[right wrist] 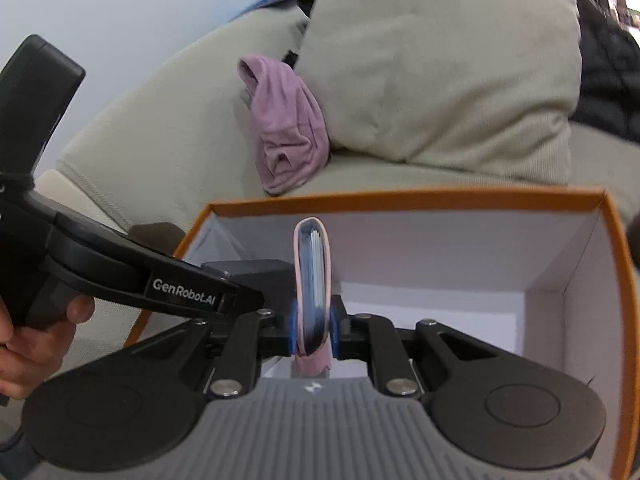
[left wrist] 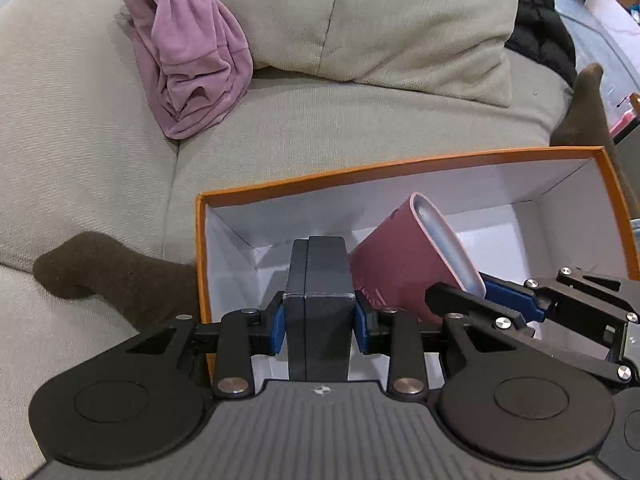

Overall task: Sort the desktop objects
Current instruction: 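Lower the grey box and pink wallet into the orange box and release both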

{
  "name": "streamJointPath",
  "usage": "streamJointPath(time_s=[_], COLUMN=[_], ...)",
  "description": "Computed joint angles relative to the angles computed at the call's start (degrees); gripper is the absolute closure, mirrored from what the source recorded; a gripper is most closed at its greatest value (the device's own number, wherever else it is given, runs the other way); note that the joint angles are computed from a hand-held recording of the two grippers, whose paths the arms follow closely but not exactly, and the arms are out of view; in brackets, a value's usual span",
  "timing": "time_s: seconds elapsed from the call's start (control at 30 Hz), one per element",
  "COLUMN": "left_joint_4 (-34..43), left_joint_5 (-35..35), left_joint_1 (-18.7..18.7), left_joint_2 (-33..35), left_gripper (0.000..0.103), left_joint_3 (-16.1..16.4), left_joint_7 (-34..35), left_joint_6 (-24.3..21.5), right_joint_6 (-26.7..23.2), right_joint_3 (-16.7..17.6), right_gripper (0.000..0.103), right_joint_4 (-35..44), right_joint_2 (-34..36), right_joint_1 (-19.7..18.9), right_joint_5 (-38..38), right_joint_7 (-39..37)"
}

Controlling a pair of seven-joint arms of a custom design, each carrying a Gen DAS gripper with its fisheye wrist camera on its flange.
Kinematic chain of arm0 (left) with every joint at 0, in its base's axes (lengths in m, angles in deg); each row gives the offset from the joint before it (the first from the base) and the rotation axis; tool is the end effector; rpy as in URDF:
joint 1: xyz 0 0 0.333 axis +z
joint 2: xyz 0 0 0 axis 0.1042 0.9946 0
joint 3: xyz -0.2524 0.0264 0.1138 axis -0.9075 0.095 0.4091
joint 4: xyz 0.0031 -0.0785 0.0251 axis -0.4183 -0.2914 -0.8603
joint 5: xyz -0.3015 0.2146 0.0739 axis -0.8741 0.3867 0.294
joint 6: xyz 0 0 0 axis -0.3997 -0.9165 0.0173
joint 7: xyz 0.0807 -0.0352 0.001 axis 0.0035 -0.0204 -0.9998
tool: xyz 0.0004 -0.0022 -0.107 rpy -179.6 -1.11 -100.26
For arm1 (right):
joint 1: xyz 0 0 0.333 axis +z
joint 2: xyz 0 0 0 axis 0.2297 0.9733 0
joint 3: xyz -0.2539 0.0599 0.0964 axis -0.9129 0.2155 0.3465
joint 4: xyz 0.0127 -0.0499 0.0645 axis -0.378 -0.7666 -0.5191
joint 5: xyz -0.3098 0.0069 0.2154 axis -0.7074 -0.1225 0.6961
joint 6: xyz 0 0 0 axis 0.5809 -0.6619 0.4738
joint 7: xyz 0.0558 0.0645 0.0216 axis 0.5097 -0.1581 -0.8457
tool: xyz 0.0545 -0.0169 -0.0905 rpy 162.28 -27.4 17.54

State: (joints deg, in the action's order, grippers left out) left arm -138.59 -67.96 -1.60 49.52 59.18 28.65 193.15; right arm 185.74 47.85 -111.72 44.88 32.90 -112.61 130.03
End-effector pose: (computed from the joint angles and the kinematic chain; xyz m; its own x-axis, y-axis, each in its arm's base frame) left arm 0.4648 -0.1694 0.5333 -0.5361 -0.8400 -0.0838 -0.7988 0.5368 -0.2715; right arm 0.3660 0.2827 0.5006 -0.0884 -0.9013 -0.4240 -0.6930 0.3614 -0.6238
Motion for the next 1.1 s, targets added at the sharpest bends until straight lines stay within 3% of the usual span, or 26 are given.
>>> streamJointPath(time_s=[0.17, 0.27, 0.37, 0.73, 0.87, 0.9, 1.1], left_joint_4=[-0.30, -0.18, -0.29, -5.81, -9.11, -9.24, -10.06], left_joint_5=[1.30, 0.95, 1.13, -7.16, -6.96, -7.46, -7.49], left_joint_1=[0.08, 0.08, 0.03, 0.54, 0.64, 0.43, 0.56], left_joint_2=[0.69, 0.30, -0.33, -8.58, -9.84, -9.61, -7.74], left_gripper=[0.063, 0.042, 0.042, 0.044, 0.054, 0.060, 0.065], left_joint_3=[-0.29, -0.11, -0.15, 3.13, 2.57, 2.66, 1.57], left_joint_7=[-1.26, -1.42, -1.25, 6.10, 8.18, 8.77, 7.61], left_joint_6=[2.65, 3.71, 4.70, 7.37, 10.19, 10.12, 13.06], right_joint_6=[-2.43, -3.40, -2.95, -5.54, -5.39, -5.59, -6.18], right_joint_3=[0.39, 0.49, 0.19, 1.16, 0.90, 0.84, 0.23], right_gripper=[0.087, 0.087, 0.087, 0.087, 0.087, 0.087, 0.087], right_joint_4=[1.42, 1.85, 1.79, 5.63, 5.99, 6.10, 5.39], right_joint_2=[0.77, 1.16, 1.33, 4.07, 4.49, 4.57, 3.60], right_joint_1=[0.25, 0.05, -0.02, 0.20, 0.26, 0.33, 0.59], right_joint_5=[-0.53, -0.91, -0.97, -3.10, -4.05, -4.17, -4.20], right_joint_7=[-0.71, -0.08, 0.82, 3.03, 4.35, 4.54, 5.13])
